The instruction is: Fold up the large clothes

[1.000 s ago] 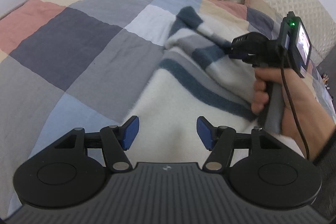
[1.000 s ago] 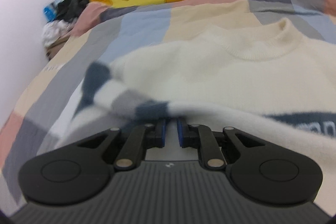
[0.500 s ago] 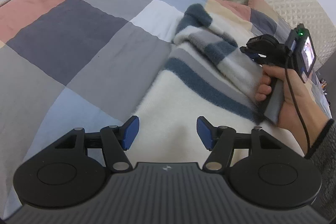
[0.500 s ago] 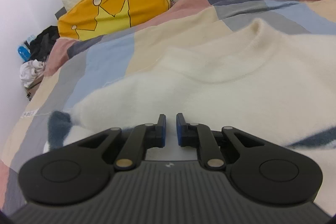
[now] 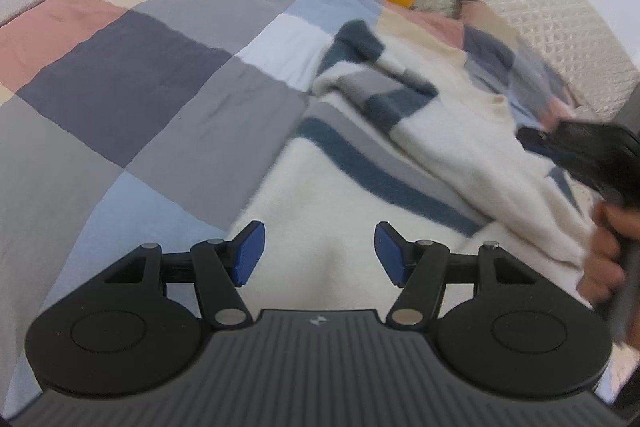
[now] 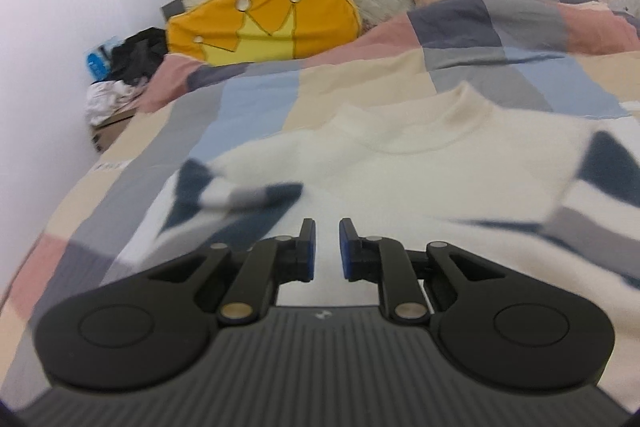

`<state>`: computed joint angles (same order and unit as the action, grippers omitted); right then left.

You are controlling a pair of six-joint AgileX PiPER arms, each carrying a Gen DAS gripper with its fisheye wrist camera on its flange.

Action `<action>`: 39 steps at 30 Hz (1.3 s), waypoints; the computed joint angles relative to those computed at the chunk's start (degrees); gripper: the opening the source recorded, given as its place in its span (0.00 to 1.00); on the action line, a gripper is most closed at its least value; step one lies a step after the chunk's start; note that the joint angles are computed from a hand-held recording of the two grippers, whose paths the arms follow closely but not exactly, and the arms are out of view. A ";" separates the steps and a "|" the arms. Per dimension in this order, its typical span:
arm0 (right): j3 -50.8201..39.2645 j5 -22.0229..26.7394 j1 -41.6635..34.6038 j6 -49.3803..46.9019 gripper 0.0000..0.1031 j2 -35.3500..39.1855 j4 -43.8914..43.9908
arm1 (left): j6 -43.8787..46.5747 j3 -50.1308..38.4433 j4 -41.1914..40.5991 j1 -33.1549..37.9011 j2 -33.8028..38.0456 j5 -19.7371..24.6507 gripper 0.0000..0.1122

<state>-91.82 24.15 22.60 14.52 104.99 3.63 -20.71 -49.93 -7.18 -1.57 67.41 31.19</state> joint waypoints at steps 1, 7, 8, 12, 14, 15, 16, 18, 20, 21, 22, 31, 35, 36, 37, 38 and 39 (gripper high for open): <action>2.60 0.23 -0.57 -1.97 0.16 -2.70 2.10 | -0.93 0.02 0.82 -0.55 -0.55 0.14 0.60; 16.71 5.87 -4.34 -4.67 0.16 -20.73 5.63 | -9.49 -0.29 9.03 -6.62 -3.73 1.54 0.60; 18.55 7.04 -5.07 -4.78 0.16 -23.19 5.74 | -10.62 -0.29 10.02 -7.56 -4.20 1.87 0.60; 25.30 14.37 -9.15 -5.13 0.17 -33.10 6.25 | -15.93 -0.25 15.10 -12.58 -6.44 3.69 0.60; 29.13 16.27 -12.73 -8.25 0.17 -37.47 10.69 | -20.21 0.18 19.27 -15.29 -7.59 4.20 0.60; 31.06 17.85 -15.07 -9.84 0.18 -39.71 13.17 | -22.31 0.12 21.13 -16.75 -8.11 5.16 0.60; 32.72 19.37 -17.16 -10.42 0.18 -41.59 14.77 | -23.30 0.30 21.98 -17.54 -8.78 5.72 0.60; 36.07 22.85 -22.91 -12.10 0.18 -45.16 19.14 | -27.28 1.06 25.66 -19.95 -10.51 7.00 0.60; 38.95 26.11 -29.18 -14.69 0.18 -47.71 24.20 | -32.45 1.21 31.18 -23.55 -11.43 10.37 0.60; 40.37 27.73 -32.27 -16.06 0.18 -48.82 26.42 | -33.59 1.09 32.36 -24.53 -11.62 12.10 0.60; 41.61 28.42 -33.45 -16.75 0.18 -50.27 27.07 | -35.22 0.66 33.52 -25.77 -11.61 14.66 0.60; 48.89 31.55 -41.30 -25.21 0.47 -52.79 33.48 | -45.01 0.32 40.34 -33.82 -17.26 27.95 0.61; 49.88 33.48 -45.91 -29.11 0.49 -51.14 36.88 | -42.65 1.68 37.51 -30.82 -20.08 31.02 0.61; 50.22 33.20 -46.29 -28.96 0.52 -50.34 37.18 | -40.22 1.86 35.23 -27.74 -20.88 30.50 0.61; 50.60 34.02 -47.82 -29.91 0.52 -49.56 37.82 | -36.14 1.94 31.74 -23.52 -21.54 29.32 0.61; 50.89 34.87 -49.32 -31.17 0.52 -48.53 38.52 | -31.12 1.97 27.94 -19.02 -21.88 28.12 0.61; 50.98 34.82 -49.70 -31.60 0.52 -47.13 38.77 | -27.88 1.90 25.54 -15.78 -21.81 27.86 0.61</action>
<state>-40.84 58.97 -27.10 -17.09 57.87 42.40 -48.59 -48.03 18.36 -17.35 45.59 59.05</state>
